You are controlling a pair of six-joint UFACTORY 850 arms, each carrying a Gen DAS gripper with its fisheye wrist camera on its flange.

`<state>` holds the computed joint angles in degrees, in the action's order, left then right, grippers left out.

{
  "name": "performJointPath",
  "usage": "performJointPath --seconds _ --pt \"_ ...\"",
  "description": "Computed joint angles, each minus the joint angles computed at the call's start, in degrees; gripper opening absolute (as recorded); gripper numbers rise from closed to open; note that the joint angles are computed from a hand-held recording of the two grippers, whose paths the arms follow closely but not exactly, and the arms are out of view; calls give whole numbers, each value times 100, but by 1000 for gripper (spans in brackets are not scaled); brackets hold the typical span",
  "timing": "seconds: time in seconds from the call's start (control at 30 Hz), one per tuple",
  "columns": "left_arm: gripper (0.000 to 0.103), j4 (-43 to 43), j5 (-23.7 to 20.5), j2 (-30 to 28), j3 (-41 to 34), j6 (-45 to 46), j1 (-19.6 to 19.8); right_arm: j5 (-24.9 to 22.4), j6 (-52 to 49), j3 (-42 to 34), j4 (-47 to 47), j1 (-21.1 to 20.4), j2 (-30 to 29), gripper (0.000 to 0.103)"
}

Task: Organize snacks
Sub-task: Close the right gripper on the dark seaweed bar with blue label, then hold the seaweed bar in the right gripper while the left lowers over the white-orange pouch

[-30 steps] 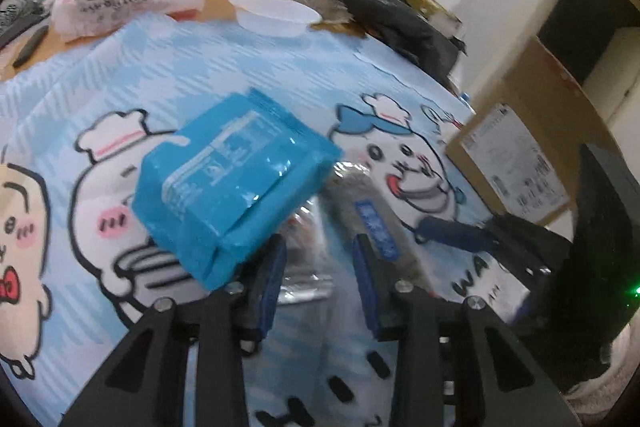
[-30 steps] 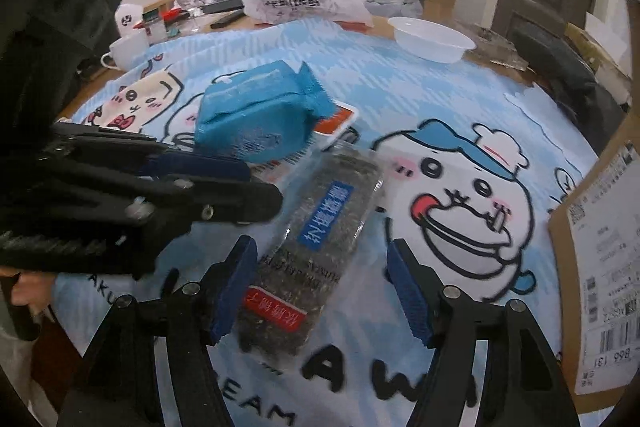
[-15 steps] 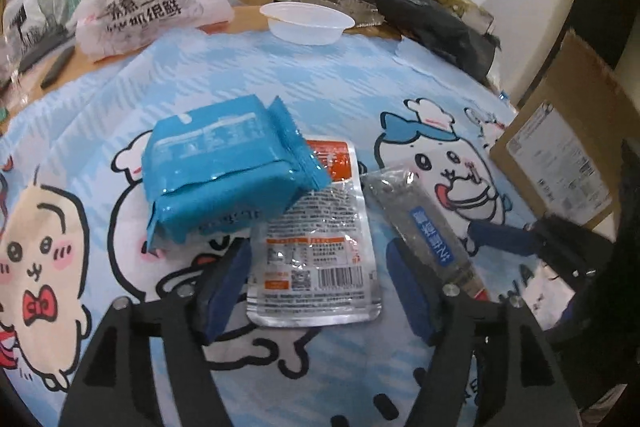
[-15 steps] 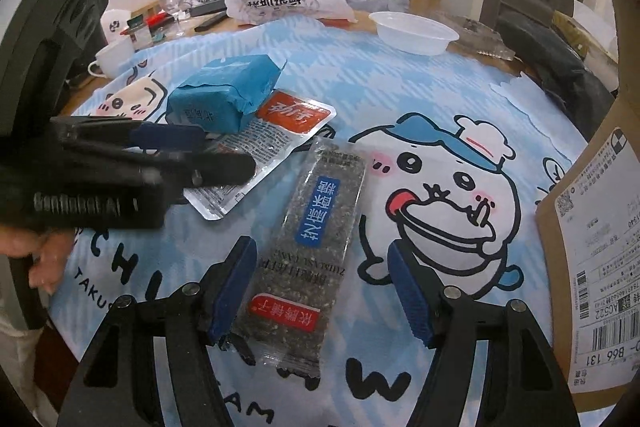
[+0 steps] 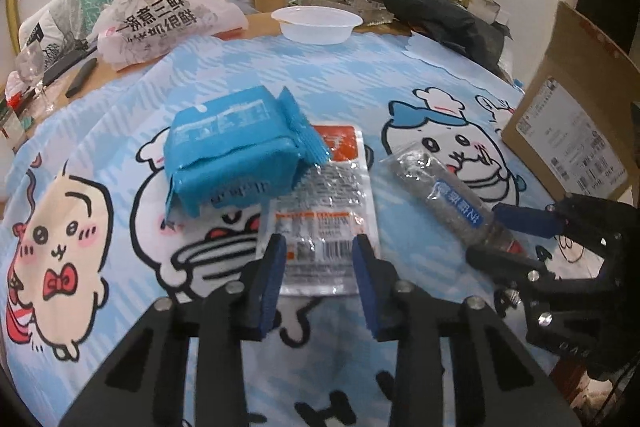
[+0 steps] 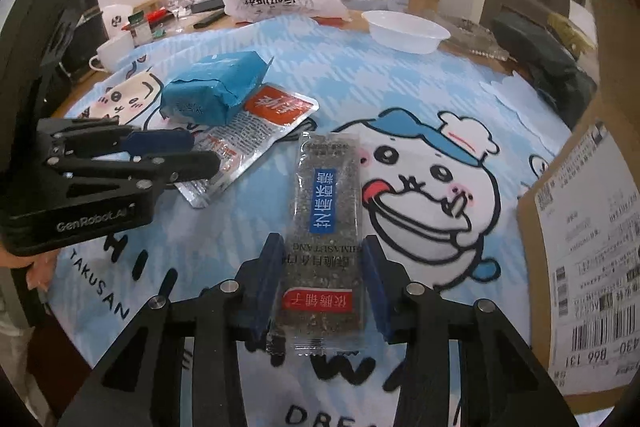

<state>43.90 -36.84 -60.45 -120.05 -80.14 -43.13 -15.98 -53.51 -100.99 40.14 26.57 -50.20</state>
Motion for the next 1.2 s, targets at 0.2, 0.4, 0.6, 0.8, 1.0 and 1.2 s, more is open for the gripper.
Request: performJointPath --seconds 0.2,0.4,0.6,0.8,1.0,1.2 --pt "68 -403 -483 -491 -872 537 -2 21 -349 311 379 -68 188 35" --pt "71 -543 -1200 -986 -1754 693 13 -58 -877 443 925 -142 263 35" --pt "65 -495 -1099 -873 -1553 629 38 -143 -1455 541 1473 -217 308 36" --pt "47 -285 -492 -315 -573 485 -55 -230 -1873 604 1912 -270 337 36" --pt "62 -16 -121 109 157 -52 2 -304 -1993 615 2042 -305 344 36" --pt "71 -325 73 145 204 240 166 -384 -2127 659 2151 -329 373 36"
